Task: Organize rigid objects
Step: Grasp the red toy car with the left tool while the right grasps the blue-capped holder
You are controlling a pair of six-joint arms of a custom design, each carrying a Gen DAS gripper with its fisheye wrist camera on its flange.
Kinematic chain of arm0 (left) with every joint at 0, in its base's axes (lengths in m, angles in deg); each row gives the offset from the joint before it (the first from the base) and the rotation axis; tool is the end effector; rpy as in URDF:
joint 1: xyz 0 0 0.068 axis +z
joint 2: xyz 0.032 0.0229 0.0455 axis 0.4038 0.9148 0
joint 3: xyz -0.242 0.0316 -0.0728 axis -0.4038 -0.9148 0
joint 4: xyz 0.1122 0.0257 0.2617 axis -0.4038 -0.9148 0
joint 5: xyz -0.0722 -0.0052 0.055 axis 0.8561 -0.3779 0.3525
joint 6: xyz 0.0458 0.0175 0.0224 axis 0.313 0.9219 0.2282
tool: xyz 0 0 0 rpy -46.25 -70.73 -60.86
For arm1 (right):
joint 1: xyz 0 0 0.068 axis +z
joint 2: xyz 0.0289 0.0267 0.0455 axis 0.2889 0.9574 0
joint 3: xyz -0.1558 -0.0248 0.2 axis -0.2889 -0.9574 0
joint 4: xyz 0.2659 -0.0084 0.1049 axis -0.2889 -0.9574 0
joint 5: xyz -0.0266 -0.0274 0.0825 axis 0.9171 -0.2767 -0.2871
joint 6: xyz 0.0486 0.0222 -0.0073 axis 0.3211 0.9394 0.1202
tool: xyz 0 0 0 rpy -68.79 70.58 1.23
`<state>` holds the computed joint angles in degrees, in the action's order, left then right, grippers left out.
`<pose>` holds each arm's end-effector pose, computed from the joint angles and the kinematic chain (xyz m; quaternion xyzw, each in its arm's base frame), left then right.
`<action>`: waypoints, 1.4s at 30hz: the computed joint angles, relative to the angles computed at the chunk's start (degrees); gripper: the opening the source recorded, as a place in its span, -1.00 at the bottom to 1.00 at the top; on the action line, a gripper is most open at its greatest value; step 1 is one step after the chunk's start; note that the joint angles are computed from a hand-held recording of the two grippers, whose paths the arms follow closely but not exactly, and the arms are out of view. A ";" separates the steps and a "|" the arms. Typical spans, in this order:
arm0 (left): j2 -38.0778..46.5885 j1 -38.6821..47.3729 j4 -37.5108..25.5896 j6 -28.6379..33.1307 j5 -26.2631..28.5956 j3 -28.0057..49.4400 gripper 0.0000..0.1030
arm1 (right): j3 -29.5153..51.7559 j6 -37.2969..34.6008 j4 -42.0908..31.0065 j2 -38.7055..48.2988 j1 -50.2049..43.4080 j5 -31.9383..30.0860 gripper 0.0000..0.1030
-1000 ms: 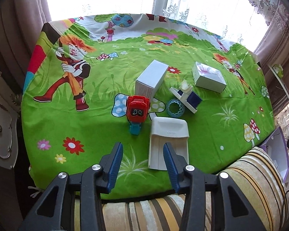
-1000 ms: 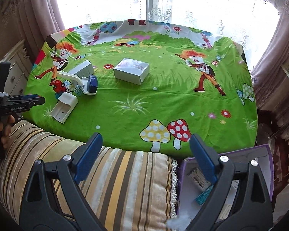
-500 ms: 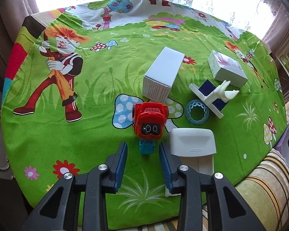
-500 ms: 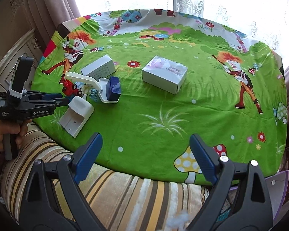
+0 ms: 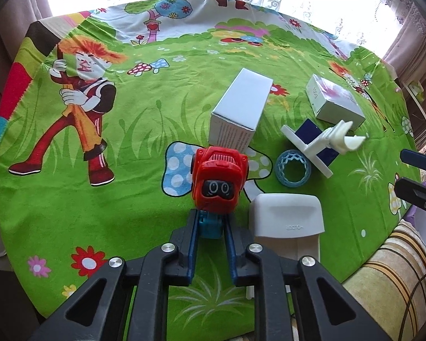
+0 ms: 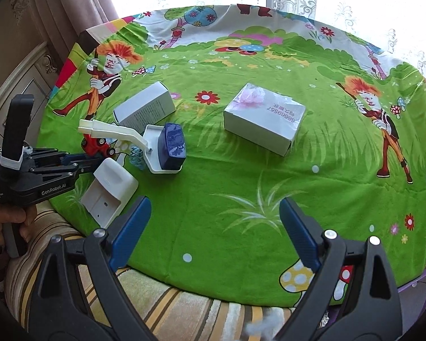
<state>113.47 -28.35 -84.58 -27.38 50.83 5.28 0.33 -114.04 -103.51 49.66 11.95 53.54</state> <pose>0.1841 -0.2126 0.0827 -0.2649 0.9373 0.0226 0.2254 0.3468 -0.0120 0.1213 -0.4595 0.8473 0.1666 0.2080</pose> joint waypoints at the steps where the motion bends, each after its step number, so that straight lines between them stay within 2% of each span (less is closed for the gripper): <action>1: -0.23 -0.79 -1.80 -1.05 -0.86 0.53 -0.64 | -0.07 0.17 0.17 0.04 0.24 0.04 0.81; 5: -1.69 -3.21 -6.66 -4.62 -3.57 1.49 -0.65 | -0.75 0.62 1.15 -0.08 1.25 -0.24 0.81; 17: -4.01 -5.43 -6.94 -9.41 -5.36 -0.08 -0.65 | 0.13 5.38 2.89 2.10 5.19 -1.63 0.78; 19: -4.11 -5.54 -6.59 -9.79 -5.24 -0.44 -0.65 | 0.92 5.97 3.05 3.41 6.52 -1.49 0.69; 21: -4.00 -5.60 -6.39 -9.82 -5.22 -0.47 -0.65 | 2.81 6.77 1.96 5.65 7.59 -1.05 0.49; 23: -3.94 -5.67 -6.26 -9.88 -5.26 -0.47 -0.65 | 4.93 7.23 0.03 8.04 8.13 -1.72 0.42; 29: -4.52 -5.81 -5.70 -10.33 -5.46 -1.18 -0.65 | 8.99 8.44 -2.76 12.27 9.53 -3.27 0.37; 33: -4.63 -5.81 -5.70 -10.35 -5.56 -1.26 -0.65 | 12.73 8.77 -5.72 16.07 10.60 -3.59 0.16; 37: -4.70 -5.89 -5.88 -10.65 -5.83 -1.22 -0.65 | 15.67 9.07 -8.24 18.92 11.02 -4.67 0.07; 39: -4.52 -6.22 -6.69 -11.15 -6.22 -0.77 -0.65 | 17.12 8.21 -10.30 19.94 11.04 -5.52 -0.28; 42: -4.32 -6.68 -8.00 -11.83 -6.86 0.03 -0.65 | 16.21 7.29 -10.05 19.25 11.17 -5.43 -0.38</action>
<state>109.15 -35.03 -92.59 -39.21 43.97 5.31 16.55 -106.76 -113.57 68.91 23.12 48.12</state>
